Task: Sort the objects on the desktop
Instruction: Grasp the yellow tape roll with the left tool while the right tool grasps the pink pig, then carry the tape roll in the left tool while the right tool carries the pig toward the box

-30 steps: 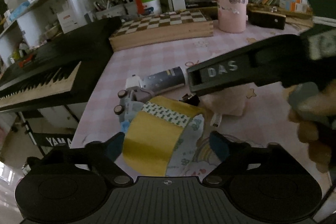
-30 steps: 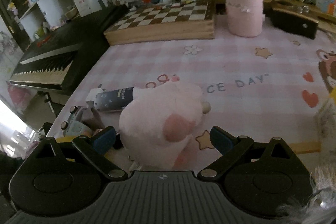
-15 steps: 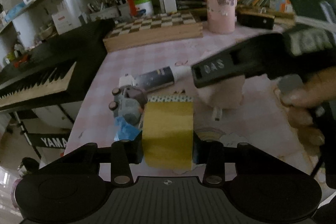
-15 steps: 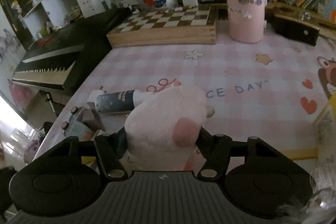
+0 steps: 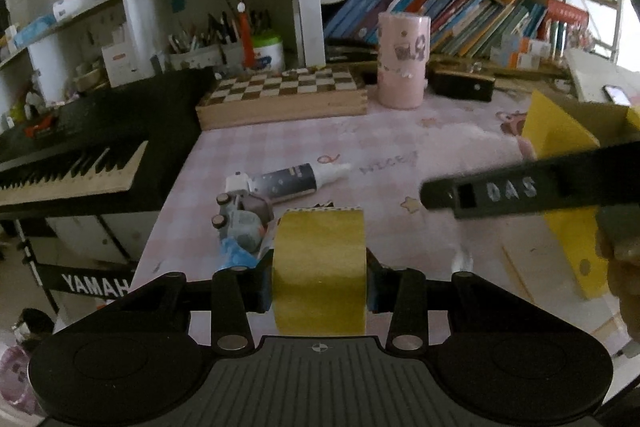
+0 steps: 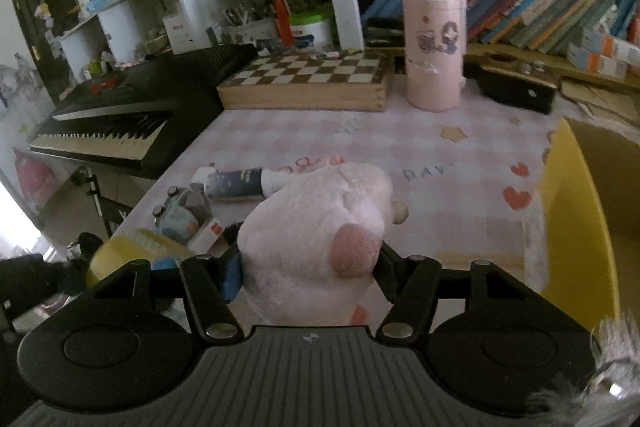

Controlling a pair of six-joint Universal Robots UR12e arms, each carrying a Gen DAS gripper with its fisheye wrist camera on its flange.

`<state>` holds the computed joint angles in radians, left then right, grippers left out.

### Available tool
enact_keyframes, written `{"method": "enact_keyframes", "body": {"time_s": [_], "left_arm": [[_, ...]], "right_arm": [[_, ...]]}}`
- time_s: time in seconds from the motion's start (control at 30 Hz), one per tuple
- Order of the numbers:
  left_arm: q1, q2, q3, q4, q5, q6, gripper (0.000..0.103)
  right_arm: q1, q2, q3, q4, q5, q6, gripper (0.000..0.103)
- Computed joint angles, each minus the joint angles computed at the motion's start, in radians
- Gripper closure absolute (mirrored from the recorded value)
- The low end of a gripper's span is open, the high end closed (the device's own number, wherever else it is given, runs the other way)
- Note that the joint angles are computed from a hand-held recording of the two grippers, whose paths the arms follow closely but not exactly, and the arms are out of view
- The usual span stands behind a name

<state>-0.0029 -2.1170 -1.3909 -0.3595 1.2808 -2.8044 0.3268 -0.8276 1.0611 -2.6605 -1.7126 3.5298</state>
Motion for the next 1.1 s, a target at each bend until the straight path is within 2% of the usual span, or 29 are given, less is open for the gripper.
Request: {"method": "enact_keyframes", "body": {"time_s": [0.17,0.43,0.73,1.1], "left_arm": [[0.018,0.031,-0.041,0.033,-0.051,-0.006,0.063],[0.047,0.083,-0.116,0.048,-0.124,0.037,0.063],[0.085,0.154,-0.216,0.042,-0.186,0.104,0.063],[0.116,0.229,-0.315,0.001,-0.255,0.221,0.063]], "right_arm": [[0.012,-0.05,0.072,-0.002,-0.007,0.042,0.042],[0.054,-0.099,0.154,-0.017,-0.077,0.046,0.042],[0.107,-0.137,0.21,-0.001,-0.123,0.108,0.042],[0.163,-0.191,0.298,0.016,-0.173,0.21,0.042]]}}
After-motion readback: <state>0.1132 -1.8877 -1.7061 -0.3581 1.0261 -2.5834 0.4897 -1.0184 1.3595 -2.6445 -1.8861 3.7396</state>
